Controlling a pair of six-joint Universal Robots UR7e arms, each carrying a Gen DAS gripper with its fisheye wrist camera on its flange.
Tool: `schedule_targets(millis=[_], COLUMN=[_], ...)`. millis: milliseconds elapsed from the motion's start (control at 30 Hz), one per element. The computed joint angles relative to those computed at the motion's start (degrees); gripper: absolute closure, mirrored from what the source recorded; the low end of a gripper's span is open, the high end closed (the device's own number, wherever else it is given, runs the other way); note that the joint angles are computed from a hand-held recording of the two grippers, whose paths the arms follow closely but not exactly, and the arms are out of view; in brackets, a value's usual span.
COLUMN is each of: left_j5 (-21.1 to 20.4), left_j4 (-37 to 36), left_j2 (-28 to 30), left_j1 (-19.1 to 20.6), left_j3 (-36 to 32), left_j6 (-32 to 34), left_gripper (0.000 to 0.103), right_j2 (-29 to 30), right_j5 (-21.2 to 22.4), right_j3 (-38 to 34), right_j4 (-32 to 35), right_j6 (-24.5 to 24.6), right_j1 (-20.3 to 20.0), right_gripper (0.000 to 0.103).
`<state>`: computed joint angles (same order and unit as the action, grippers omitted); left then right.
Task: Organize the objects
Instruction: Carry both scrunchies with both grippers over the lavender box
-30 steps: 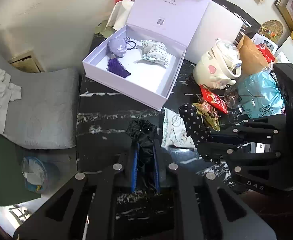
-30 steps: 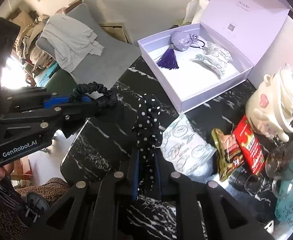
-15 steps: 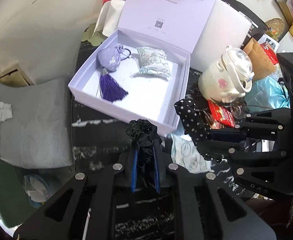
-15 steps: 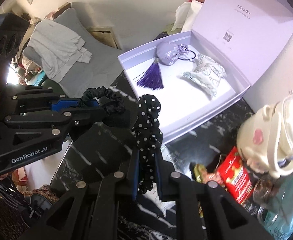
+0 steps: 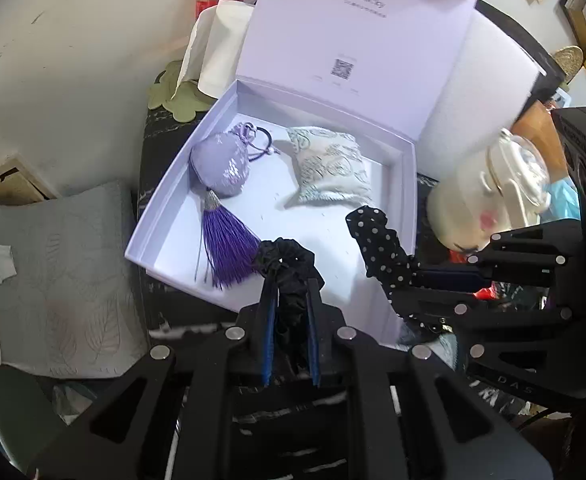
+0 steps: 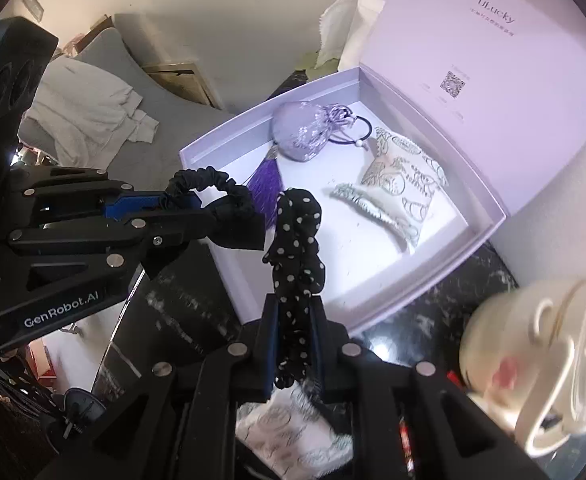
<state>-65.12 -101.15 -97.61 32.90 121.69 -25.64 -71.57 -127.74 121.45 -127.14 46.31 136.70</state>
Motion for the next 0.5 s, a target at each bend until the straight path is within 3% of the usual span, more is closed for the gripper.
schedule_targets(millis=[500], left_j5=[2.55], left_j4=[-12.31], left_j2=[9.11], left_j1=[9.37], left_j3=[-1.79], left_j6=[12.42], left_gripper=[0.091], right_j2=[2.06], right_j5=[0.00], right_j3=[2.59], right_j4=[-10.26], right_j6=[-6.67], right_j1=[-8.04], right_gripper=[0.090])
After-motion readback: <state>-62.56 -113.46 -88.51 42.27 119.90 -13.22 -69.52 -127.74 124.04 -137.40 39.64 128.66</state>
